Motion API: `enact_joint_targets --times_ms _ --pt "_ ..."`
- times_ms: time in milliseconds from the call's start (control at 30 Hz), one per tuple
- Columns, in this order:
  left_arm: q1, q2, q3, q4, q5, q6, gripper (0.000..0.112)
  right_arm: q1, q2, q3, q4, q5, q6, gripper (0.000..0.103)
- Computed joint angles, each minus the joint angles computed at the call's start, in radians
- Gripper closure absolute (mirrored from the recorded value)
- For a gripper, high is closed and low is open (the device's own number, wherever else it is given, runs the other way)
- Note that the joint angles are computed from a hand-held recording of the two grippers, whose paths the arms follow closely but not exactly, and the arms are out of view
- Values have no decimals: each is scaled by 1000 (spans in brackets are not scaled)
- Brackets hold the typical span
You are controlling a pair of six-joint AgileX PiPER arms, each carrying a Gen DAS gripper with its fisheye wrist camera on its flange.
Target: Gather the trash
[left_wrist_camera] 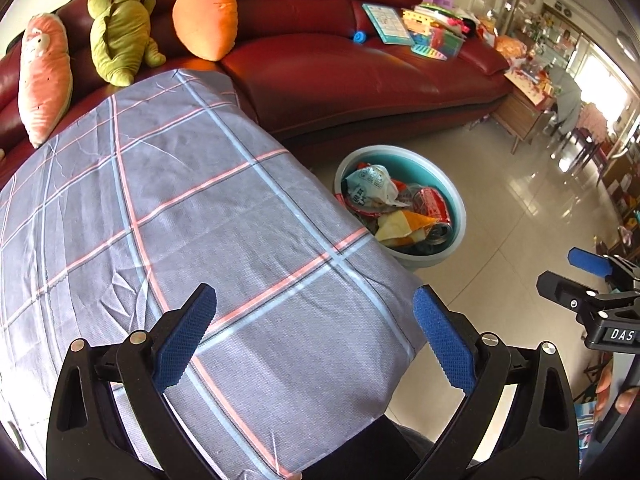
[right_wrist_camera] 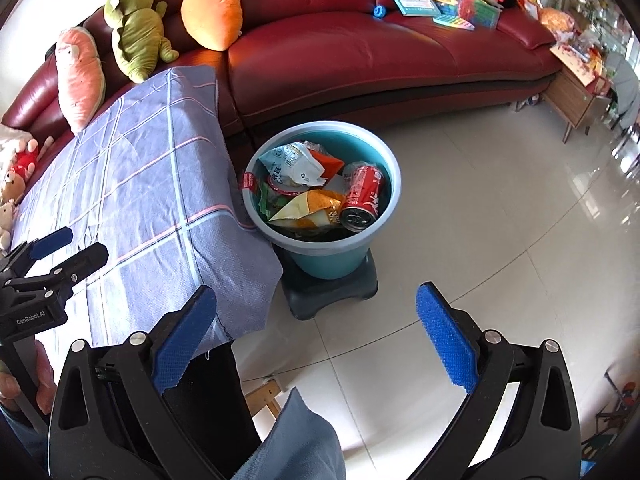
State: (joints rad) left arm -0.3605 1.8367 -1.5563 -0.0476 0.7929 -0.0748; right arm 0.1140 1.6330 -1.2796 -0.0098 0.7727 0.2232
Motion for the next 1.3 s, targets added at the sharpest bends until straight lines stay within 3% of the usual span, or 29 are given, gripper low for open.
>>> enact_joint_targets --times_ms 200,1300 --pt "9 0 4 13 -10 -21 13 26 7 -14 -49 5 36 7" --pt "-7 26 23 118 -56 -137 13 12 80 -39 -18 -11 13 7"
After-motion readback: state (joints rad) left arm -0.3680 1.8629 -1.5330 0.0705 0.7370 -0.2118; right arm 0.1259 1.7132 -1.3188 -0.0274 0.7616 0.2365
